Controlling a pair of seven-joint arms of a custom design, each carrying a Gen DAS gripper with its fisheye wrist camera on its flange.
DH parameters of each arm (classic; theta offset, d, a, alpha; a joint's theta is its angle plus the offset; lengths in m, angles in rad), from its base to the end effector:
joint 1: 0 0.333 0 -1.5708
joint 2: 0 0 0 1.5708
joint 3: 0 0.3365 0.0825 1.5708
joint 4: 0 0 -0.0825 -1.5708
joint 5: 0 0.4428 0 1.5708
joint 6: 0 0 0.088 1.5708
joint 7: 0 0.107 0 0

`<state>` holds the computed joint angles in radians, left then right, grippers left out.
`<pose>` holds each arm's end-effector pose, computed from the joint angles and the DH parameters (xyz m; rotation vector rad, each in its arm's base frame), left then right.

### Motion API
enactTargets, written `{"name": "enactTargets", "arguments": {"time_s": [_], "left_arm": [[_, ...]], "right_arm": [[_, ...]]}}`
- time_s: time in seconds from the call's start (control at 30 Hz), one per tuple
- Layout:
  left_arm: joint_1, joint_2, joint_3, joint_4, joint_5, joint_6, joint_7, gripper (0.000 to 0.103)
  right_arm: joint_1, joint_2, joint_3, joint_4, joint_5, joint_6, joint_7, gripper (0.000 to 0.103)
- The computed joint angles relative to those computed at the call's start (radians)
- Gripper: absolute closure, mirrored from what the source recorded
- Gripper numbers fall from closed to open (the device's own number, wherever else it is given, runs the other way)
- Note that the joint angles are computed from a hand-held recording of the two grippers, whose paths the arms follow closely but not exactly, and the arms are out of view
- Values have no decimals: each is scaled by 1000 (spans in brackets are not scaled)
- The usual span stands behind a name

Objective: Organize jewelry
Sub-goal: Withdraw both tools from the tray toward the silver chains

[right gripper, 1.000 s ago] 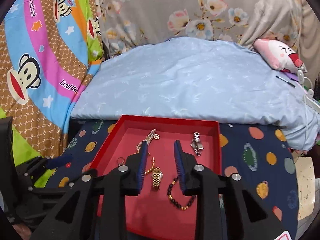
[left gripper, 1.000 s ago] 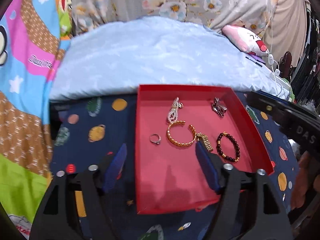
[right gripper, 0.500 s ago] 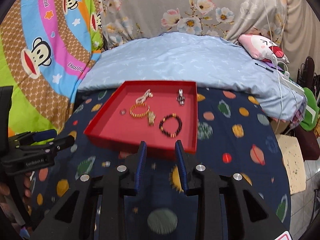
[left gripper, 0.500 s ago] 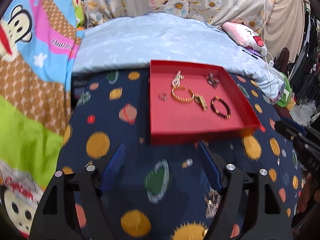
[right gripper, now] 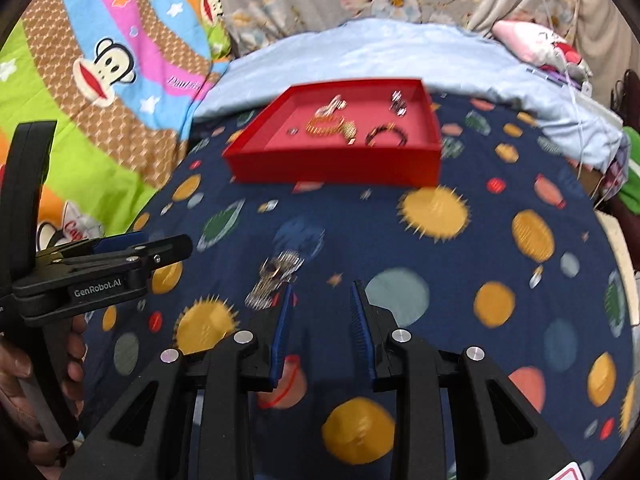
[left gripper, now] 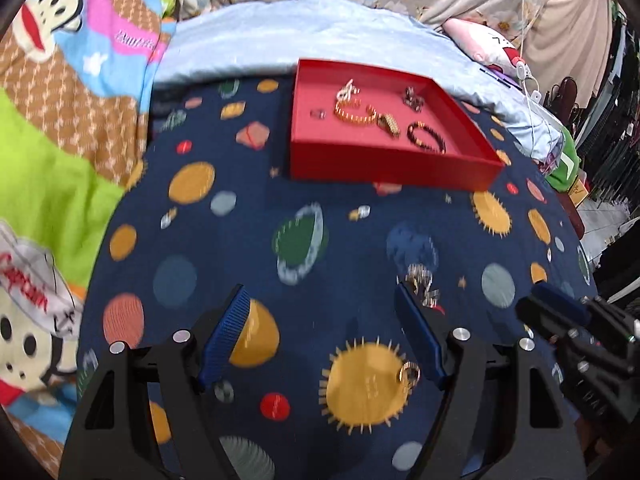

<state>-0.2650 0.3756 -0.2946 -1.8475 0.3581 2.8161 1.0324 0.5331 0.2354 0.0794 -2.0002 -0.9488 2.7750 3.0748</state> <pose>0.6220 -0.3869 0.3829 -1.6761 2.2067 -0.8132 0.5350 0.4167 0.3729 -1.6700 1.8285 -0.5019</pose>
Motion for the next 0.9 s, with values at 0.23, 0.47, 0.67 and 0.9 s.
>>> {"name": "enactTargets", "arguments": {"time_s": [0.23, 0.47, 0.67, 0.9], "left_arm": [[0, -40, 2, -75, 5, -6, -15, 31], [-15, -57, 21, -108, 47, -16, -47, 31], [-1, -63, 15, -122, 40, -21, -46, 31], [12, -67, 14, -131, 19, -20, -39, 31]], "right_arm": [[9, 49, 9, 23, 50, 43, -40, 74], [2, 105, 9, 66, 144, 100, -115, 75], [-5, 159, 10, 109, 241, 121, -186, 75], [-4, 202, -2, 142, 309, 153, -223, 75]]}}
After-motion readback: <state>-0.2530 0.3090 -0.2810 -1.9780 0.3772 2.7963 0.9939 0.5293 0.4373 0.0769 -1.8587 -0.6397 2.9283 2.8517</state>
